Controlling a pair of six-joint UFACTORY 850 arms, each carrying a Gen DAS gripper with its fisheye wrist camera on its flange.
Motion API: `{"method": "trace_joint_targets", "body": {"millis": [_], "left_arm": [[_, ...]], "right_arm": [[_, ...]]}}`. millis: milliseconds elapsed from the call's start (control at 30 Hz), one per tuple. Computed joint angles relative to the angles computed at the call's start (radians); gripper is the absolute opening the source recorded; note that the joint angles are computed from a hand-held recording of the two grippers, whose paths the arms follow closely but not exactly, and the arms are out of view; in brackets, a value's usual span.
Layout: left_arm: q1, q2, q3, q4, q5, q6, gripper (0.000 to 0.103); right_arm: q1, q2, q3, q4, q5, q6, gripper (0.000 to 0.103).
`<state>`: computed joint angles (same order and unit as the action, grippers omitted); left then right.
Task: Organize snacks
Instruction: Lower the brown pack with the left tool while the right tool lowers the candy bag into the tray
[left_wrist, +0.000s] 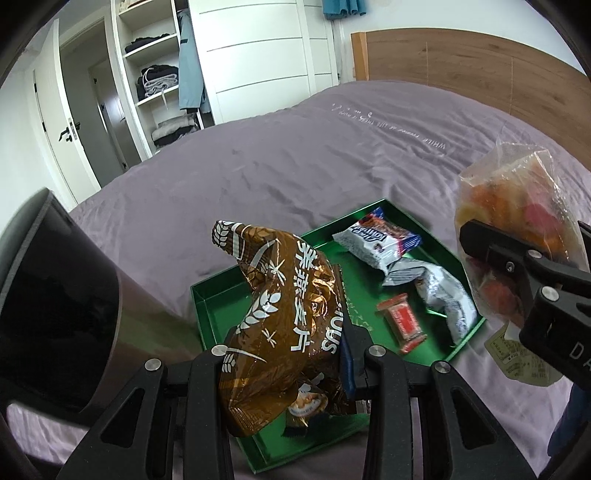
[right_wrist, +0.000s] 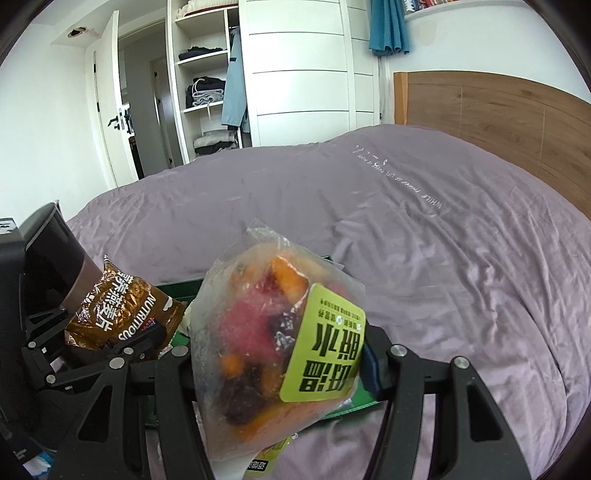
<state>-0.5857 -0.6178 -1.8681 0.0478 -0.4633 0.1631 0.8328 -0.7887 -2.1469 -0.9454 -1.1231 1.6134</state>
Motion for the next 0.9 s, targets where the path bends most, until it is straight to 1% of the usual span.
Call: {"method": "trace_joint_targets", "body": {"millis": [267,467,733,900], "left_arm": [[0.002,-0.08,-0.083,0.024,-0.013,-0.038,0.03],[0.006,-0.116,-0.117,0.035,0.007,-0.066,0.03],[0.004,-0.162,-0.167,0.074,0.01,-0.106,0.03],[0.004,-0.191,-0.202,0.084,-0.013,-0.118,0.03]], "right_arm": [[-0.028,-0.065,-0.078,0.011,0.011,-0.05,0.066],[-0.041,-0.106,-0.12,0.022,0.005,-0.074,0.066],[-0.058,-0.133,-0.138,0.043,0.005,-0.097,0.066],[-0.073,-0.146,-0.147,0.071,0.013,-0.129,0.066]]}}
